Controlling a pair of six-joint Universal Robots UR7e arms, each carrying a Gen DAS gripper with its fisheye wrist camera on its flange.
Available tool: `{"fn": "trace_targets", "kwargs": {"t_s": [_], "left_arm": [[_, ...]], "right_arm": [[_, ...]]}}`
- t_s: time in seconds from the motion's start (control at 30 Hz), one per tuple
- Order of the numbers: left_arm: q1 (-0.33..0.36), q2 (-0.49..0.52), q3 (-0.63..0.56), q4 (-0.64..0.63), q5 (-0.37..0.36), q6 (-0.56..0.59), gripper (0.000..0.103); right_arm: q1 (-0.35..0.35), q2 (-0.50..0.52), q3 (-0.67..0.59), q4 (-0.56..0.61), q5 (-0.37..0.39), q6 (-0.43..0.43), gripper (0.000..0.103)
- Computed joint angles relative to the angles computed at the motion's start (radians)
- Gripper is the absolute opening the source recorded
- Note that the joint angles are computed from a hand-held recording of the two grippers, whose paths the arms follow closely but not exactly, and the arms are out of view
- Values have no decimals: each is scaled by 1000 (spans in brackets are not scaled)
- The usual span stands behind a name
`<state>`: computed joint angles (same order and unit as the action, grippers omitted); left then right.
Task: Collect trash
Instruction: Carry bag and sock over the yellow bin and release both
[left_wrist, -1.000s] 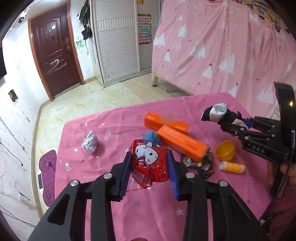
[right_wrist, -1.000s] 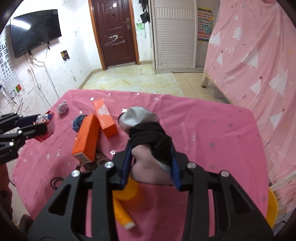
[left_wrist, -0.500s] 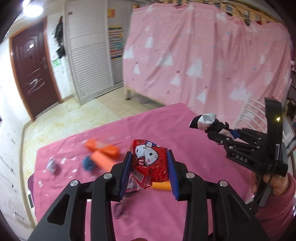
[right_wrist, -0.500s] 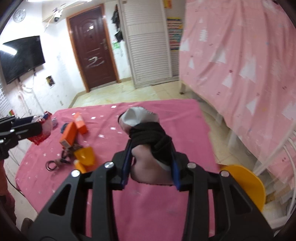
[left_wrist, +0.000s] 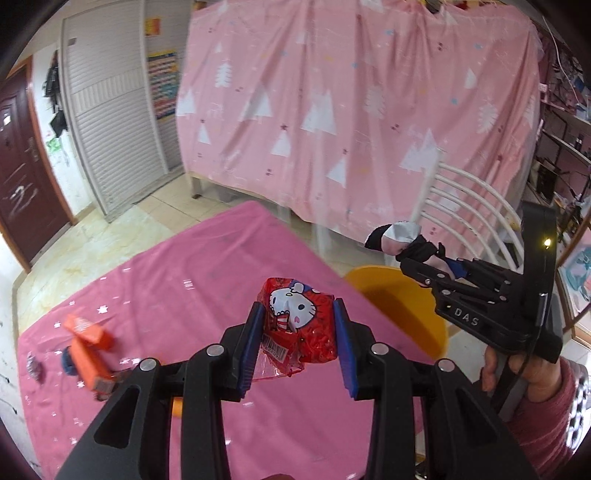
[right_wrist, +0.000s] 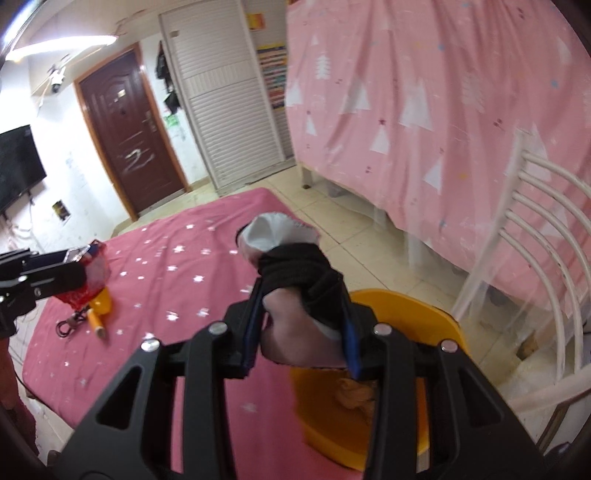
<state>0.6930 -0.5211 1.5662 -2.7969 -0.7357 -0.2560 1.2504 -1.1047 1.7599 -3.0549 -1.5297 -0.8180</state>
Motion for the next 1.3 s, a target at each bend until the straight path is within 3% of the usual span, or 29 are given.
{"fn": "trace_targets", "kwargs": {"t_s": [0.43, 0.63, 0.73, 0.77, 0.87, 1.3], "left_arm": [[-1, 218, -334, 161, -117, -1, 31], [5, 304, -472, 235, -148, -21, 32], [15, 335, -529, 272, -175, -43, 39], [21, 343, -544, 282, -190, -53, 45], [30, 356, -561, 288, -202, -76, 60], [27, 276, -431, 185, -213, -64, 67]], "right_arm": [[-82, 36, -86, 22, -47, 42, 37], [-100, 36, -116, 63, -29, 73, 46], [-110, 28, -120, 75, -11, 89, 47], [-113, 26, -119, 76, -5, 90, 48], [-115, 22, -121, 79, 7, 85, 49], [-104, 4, -86, 49, 14, 82, 56]]}}
